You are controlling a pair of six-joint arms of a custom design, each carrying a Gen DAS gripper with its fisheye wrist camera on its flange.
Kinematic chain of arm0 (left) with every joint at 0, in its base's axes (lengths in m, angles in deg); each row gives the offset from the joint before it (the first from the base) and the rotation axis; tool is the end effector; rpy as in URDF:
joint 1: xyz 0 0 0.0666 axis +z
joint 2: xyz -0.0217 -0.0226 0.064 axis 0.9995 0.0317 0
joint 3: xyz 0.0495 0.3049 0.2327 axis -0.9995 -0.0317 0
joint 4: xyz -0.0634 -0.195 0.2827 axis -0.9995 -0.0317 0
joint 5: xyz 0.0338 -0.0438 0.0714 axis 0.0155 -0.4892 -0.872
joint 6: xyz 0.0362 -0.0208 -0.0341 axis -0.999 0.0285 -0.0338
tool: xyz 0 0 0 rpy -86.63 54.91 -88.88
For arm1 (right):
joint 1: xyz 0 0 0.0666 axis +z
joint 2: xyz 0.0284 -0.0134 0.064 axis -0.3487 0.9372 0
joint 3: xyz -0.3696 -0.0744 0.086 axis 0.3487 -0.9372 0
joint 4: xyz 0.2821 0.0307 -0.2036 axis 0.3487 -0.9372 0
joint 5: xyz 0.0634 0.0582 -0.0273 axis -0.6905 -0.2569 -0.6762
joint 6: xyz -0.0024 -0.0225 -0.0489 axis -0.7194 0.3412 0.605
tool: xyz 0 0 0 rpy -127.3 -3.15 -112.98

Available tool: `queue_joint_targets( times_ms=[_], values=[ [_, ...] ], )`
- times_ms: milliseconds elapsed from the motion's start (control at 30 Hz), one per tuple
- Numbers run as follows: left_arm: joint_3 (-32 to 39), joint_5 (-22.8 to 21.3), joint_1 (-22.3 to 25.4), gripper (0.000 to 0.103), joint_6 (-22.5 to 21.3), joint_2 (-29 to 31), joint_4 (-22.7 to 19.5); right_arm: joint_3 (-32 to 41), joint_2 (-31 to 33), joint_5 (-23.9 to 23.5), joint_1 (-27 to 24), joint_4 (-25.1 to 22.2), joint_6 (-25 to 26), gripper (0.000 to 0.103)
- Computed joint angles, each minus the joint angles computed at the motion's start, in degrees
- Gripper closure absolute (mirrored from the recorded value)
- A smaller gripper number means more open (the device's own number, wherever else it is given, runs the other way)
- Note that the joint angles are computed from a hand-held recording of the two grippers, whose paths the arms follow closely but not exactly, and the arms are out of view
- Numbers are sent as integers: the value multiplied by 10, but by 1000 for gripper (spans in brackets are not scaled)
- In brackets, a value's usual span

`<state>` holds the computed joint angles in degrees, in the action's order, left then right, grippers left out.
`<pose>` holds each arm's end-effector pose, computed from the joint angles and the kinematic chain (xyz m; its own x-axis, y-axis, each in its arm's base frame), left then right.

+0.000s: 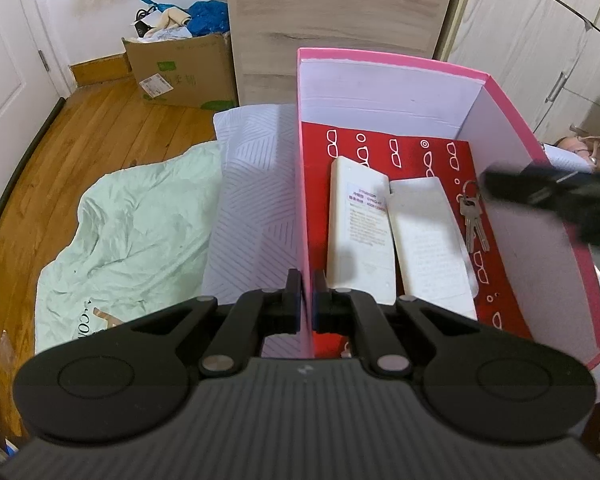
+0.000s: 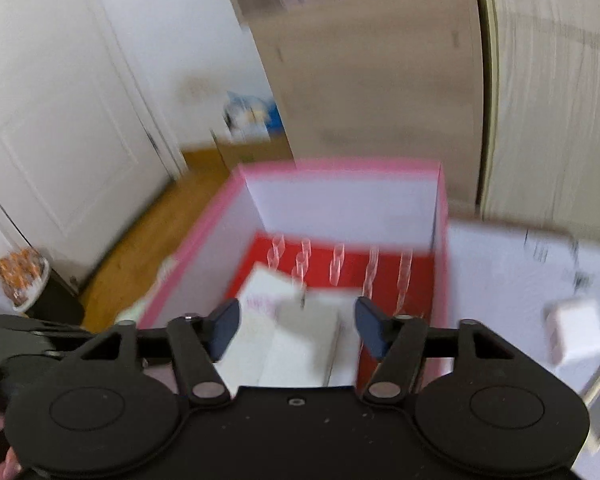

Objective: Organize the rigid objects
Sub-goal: 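Withdraw the right tool and grasp the beige air-conditioner remote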

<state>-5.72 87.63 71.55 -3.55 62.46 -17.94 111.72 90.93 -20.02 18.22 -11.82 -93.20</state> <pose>0.4615 -0.1393 0.3412 -0.8131 0.2020 -0.5460 0.2690 0.9621 -0.0447 0.4185 0.3223 0.3412 -0.6476 0.1222 -0.7522 -0.1321 0.9541 0.2687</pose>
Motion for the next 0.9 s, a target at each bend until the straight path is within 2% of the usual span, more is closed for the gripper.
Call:
queue_joint_targets(
  times_ms=[67, 133, 300, 467, 600, 700, 900],
  values=[
    [-2, -5, -2, 99, -4, -1, 2, -35, -30, 38, 5, 43, 25, 22],
    [-3, -9, -4, 99, -5, -2, 3, -54, -56, 46, 0, 49, 34, 22],
    [0, -15, -6, 100, 9, 0, 0, -92, -110, 0, -31, 24, 16, 22],
    [5, -32, -13, 100, 13, 3, -5, -128, -148, -10, -54, -18, -1, 22],
    [6, -45, -18, 100, 17, 3, -6, -165, -183, -56, -84, -47, -24, 22],
    [3, -54, -22, 100, 18, 2, -2, -188, -200, -73, -103, -65, -35, 22],
    [4, -70, -27, 100, 14, 1, 0, -253, -231, -78, -146, -55, -36, 22]
  ],
)
